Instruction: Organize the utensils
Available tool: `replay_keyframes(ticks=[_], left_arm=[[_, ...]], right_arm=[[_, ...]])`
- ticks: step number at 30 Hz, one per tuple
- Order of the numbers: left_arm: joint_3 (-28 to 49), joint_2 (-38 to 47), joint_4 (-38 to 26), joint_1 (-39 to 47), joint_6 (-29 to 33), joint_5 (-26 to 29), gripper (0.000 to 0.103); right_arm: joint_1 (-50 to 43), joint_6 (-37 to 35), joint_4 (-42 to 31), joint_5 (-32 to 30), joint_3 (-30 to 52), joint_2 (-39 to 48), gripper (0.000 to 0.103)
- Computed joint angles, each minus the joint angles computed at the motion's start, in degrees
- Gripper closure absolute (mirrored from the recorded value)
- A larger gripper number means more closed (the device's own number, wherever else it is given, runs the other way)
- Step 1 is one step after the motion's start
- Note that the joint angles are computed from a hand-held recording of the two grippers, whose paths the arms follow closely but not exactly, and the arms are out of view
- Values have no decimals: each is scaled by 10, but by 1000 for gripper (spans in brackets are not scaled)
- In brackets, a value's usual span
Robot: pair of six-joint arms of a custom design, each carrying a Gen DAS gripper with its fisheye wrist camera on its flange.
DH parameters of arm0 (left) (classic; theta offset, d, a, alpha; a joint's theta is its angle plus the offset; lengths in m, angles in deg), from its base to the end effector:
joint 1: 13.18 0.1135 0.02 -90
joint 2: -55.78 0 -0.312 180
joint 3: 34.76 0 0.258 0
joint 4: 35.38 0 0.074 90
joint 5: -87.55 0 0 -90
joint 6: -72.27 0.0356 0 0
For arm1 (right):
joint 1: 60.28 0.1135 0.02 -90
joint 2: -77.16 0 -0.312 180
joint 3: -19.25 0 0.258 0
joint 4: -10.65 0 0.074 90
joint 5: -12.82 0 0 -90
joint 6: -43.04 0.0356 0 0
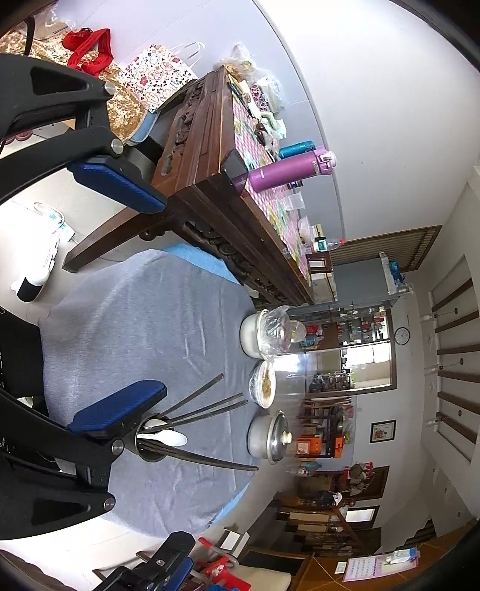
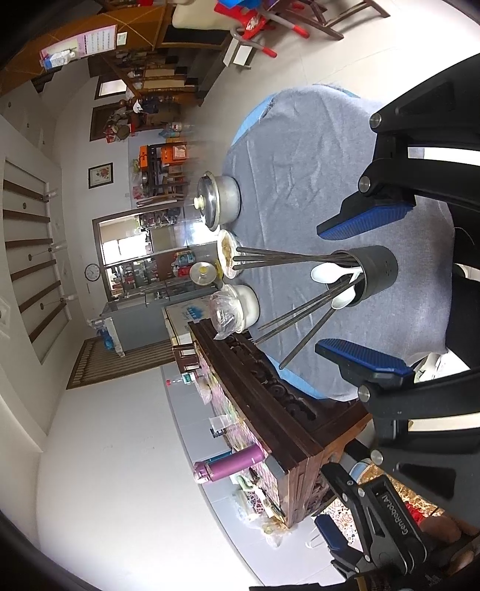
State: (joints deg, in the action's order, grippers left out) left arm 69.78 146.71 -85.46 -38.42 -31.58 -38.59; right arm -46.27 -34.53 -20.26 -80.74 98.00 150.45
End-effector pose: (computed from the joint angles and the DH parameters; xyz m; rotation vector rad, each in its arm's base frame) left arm 0.3332 -0.1339 0.4251 -0.1327 2.0797 0.2853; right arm 0.2770 0.0714 0.3898 -0.0679 2.0310 0.3549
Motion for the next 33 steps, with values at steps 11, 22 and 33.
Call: replay_keyframes(ticks=[11,22,33], left_arm=[[-5,-13,5,-4,8,3,11],[-10,-17,9,4,6,14,11],[-5,-7,6,18,0,30,11]], right_arm=[[15,5,-2,25,-3,-7,43],[25,2,-4,35,-1,-6,43],[31,-2,-2,35,9,16,43]])
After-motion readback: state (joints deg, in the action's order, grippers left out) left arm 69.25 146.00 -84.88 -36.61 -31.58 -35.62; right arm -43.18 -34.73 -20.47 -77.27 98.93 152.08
